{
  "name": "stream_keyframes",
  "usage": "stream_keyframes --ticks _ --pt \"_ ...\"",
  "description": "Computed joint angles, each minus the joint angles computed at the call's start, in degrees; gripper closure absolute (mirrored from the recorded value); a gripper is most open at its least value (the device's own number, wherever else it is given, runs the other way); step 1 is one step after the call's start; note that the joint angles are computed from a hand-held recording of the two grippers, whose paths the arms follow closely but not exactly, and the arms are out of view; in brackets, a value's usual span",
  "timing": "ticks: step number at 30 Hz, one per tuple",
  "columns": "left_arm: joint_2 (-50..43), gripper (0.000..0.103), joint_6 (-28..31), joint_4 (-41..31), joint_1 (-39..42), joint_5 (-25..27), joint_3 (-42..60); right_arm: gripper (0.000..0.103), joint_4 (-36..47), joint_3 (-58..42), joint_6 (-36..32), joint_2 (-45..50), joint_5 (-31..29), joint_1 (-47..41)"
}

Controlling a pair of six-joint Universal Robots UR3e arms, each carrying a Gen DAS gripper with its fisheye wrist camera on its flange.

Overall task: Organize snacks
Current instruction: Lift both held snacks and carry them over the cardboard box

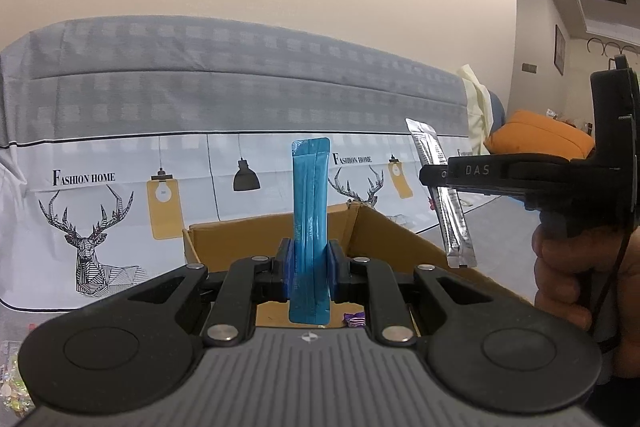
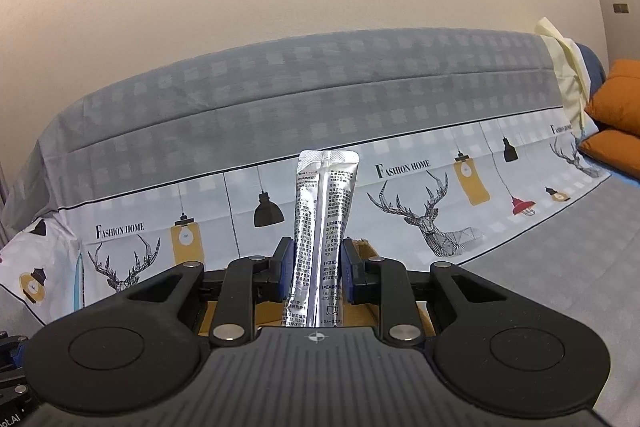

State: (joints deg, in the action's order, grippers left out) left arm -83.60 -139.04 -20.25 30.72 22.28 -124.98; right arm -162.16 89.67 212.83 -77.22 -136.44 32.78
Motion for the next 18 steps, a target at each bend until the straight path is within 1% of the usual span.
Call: stream_keyframes --ticks 18 --pt "-0.09 0.085 0.59 0.26 -1.06 0.10 -0.42 0.076 -0.62 -0.87 -2.25 1.04 -1.25 1.01"
